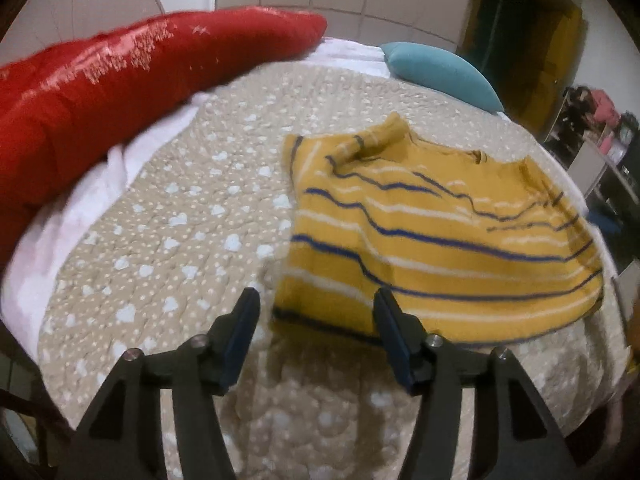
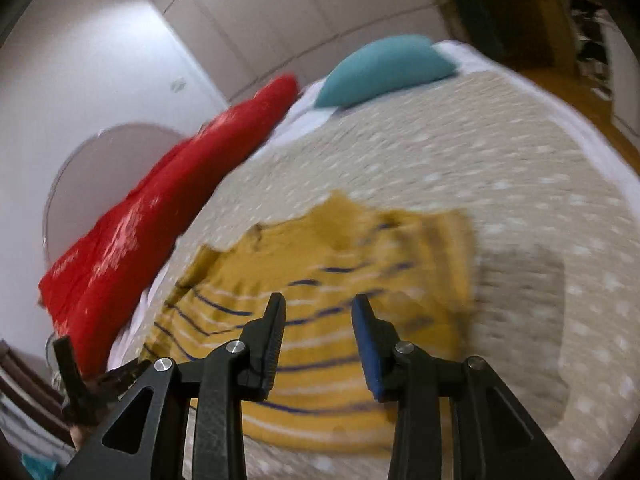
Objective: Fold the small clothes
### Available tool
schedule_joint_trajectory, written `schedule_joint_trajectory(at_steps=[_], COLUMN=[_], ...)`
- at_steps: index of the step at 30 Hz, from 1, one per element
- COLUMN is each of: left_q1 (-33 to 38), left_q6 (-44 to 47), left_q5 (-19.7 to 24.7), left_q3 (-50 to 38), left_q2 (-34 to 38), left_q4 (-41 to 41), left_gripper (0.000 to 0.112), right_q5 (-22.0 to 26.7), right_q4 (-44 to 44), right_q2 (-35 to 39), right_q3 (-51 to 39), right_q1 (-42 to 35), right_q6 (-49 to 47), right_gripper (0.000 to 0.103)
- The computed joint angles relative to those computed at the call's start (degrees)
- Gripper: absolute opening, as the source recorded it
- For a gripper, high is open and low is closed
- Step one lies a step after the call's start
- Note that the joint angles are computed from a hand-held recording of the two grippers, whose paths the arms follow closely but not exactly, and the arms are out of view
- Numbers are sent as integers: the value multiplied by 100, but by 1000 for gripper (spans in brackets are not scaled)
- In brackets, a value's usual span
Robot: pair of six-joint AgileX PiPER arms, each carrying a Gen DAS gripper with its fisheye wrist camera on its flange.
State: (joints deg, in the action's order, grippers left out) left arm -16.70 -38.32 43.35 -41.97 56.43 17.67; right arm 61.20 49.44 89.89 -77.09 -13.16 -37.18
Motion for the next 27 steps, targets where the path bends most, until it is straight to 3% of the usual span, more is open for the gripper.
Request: schedule_joint_trajectory(at_steps=[3,7,13,16,21,27], left_q1=[93,968,1918,2290,2724,4042], left_q6=[-13,1239,2362,3004,3598,5081], left_q5=[-86,-133,-152,-162,76,676], left_q3=[96,295,487,546,631,838], left_q2=[-52,-391,-564,-615,-864,-1204], left_q4=[-12,-1208,-2210,-2825,-3214,-4232], left_gripper=[61,68,72,72,73,76], right_q5=[-716,-521,-1076,-846,-677,530], right_q4=[-1107,-2573,-2871,-2982,-3605,-4507], right_q2=[623,1822,795,840,1764,4003], right_q3=[-624,-1909,-1404,-1733,-2769,-5833], right_q1=[930,1546,2366,3179,4398,5163], right_q6=[958,2523,2572,2487,3132,4073], right_gripper=[37,36,39,39,39,39])
